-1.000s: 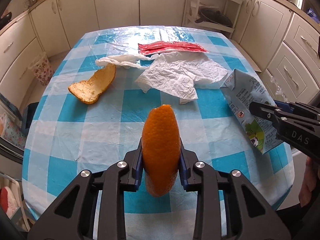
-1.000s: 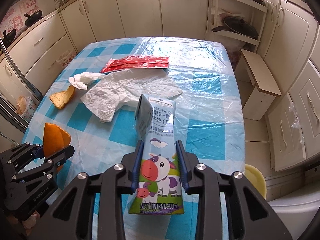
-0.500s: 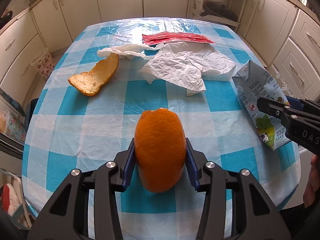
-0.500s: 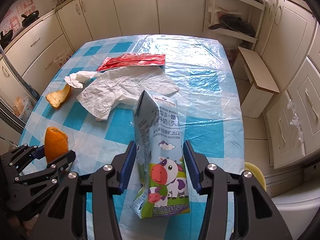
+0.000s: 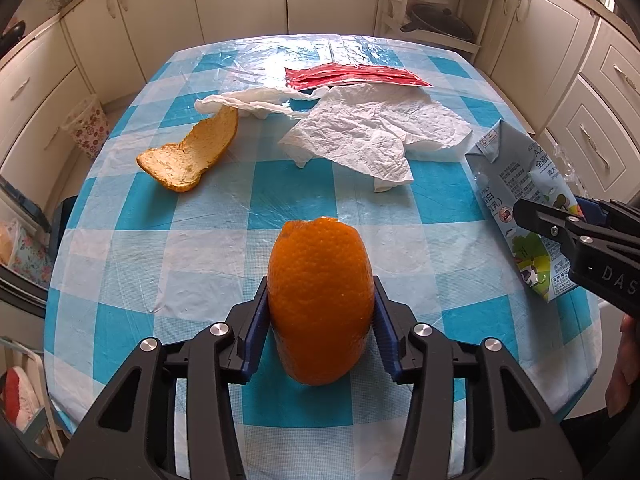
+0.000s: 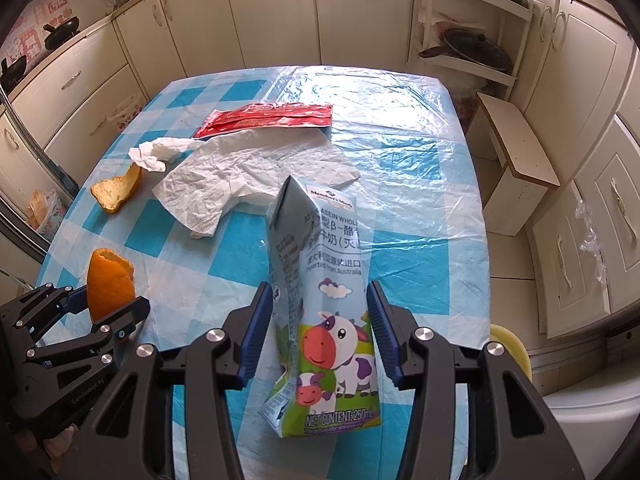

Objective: Collect trash
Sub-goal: 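Lift the orange and carton and carry them toward the yellow bin, then release the carton from the right gripper and the orange from the left into the bin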

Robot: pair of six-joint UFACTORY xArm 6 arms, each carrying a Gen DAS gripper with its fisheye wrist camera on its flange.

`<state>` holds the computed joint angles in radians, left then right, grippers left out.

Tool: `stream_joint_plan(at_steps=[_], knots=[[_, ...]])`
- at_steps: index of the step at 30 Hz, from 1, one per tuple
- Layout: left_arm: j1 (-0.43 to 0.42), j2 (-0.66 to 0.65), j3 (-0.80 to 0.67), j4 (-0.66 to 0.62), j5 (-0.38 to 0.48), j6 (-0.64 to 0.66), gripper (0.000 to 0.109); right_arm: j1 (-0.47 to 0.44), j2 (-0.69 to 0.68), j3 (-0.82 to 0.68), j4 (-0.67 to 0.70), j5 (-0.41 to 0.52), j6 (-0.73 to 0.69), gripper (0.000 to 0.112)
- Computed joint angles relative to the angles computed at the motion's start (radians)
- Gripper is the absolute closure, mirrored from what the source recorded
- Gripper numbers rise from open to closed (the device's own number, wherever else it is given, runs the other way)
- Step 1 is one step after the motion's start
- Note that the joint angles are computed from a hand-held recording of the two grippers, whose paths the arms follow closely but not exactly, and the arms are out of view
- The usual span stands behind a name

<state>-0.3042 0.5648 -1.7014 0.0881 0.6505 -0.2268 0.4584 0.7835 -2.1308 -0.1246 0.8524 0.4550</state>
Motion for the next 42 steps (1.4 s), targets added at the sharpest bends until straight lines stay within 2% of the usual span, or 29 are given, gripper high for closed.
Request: stream_joint_plan(at_steps=[17, 19, 20, 21, 22, 28, 33, 37, 42], knots=[[-0.001, 0.002, -0.004, 0.01, 0.002, -0.009, 0.06, -0.002, 0.011, -0.01, 0.006, 0.009, -0.015, 0.059], [-0.002, 0.003, -0.004, 0.005, 0.001, -0.003, 0.06, -0.003, 0.014, -0.014, 0.016, 0.01, -0.024, 0.064], [-0.003, 0.003, -0.006, 0.006, 0.002, 0.002, 0.063, -0.004, 0.017, -0.019, 0.029, 0.013, -0.037, 0.077], [-0.003, 0.001, -0.005, -0.002, -0.001, 0.009, 0.072, -0.003, 0.021, -0.025, 0.035, 0.015, -0.044, 0.078], [-0.003, -0.002, -0.002, -0.022, -0.006, 0.026, 0.077, -0.002, 0.012, -0.013, 0.03, 0.0, -0.043, 0.078], [-0.012, -0.065, 0.062, -0.085, -0.095, 0.078, 0.081, -0.013, -0.082, 0.114, 0.001, -0.099, 0.006, 0.079], [-0.036, -0.077, 0.058, -0.145, -0.097, 0.117, 0.081, -0.047, -0.18, 0.257, -0.087, -0.16, 0.134, 0.079], [-0.072, -0.086, 0.05, -0.189, -0.111, 0.15, 0.082, -0.096, -0.299, 0.428, -0.177, -0.219, 0.282, 0.079], [-0.134, -0.087, 0.03, -0.23, -0.118, 0.183, 0.082, -0.155, -0.431, 0.623, -0.244, -0.237, 0.407, 0.078]])
